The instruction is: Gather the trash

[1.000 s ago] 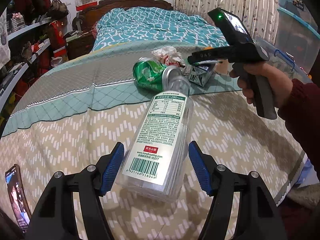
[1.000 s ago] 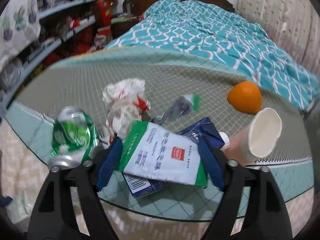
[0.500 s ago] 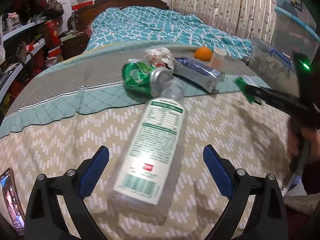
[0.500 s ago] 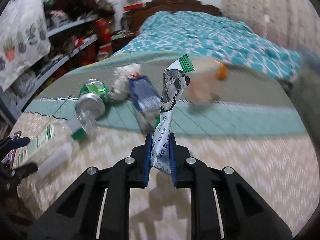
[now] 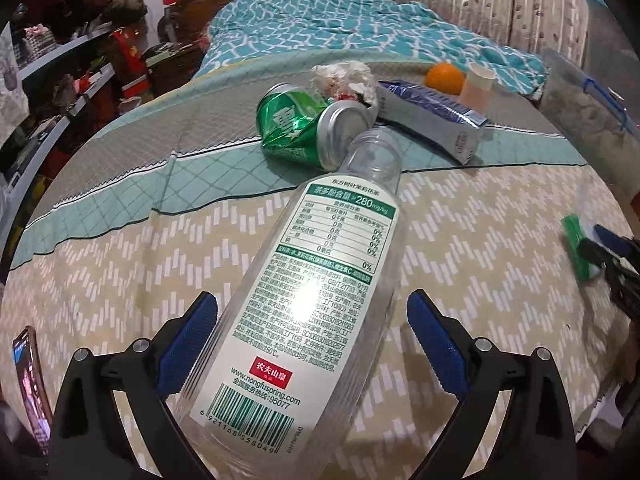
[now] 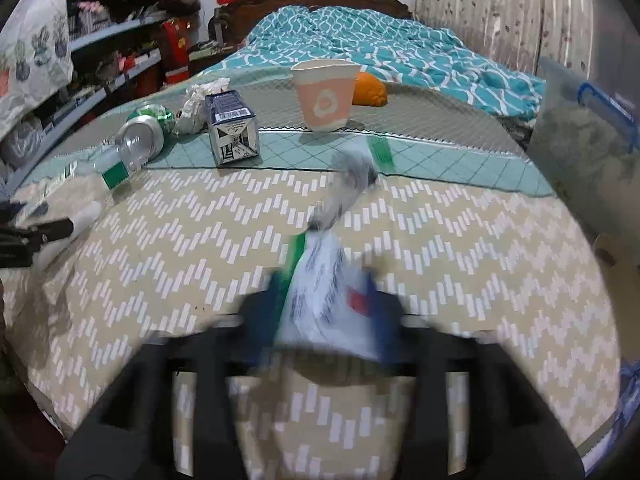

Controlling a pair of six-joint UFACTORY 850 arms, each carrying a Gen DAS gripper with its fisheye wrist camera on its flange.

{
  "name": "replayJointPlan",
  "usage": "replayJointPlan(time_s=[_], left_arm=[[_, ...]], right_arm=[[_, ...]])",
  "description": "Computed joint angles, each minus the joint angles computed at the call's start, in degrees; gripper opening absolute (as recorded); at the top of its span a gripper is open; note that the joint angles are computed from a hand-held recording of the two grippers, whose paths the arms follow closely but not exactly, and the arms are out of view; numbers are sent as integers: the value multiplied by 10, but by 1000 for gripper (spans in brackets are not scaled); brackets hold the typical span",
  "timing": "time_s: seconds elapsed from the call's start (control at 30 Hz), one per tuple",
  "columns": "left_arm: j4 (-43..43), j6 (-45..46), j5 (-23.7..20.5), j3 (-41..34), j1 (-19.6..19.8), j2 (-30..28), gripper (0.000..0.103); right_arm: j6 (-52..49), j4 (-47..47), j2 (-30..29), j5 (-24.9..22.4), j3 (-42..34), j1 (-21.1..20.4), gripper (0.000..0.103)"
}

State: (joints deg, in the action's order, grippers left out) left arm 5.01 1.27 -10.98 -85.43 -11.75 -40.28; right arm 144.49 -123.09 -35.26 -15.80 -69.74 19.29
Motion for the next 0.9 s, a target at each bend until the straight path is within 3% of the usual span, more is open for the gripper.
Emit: replayJointPlan(time_s=[0.13,0.33,0.6,0.9], left_arm=[[78,-82,-5,0,-2,-2,92],[85,-102,-12,-4,1,-7,93],[20,-51,-26,-17,8,-19,94],[6,-43,-28,-19,10,-25,94]], right_arm=[[58,-50,-5,8,0,-5,74],[243,-201,-1,23,11,-21,76],[246,-200,-2,22,10,-20,78],[256,-209,-3,21,10,-19,79]])
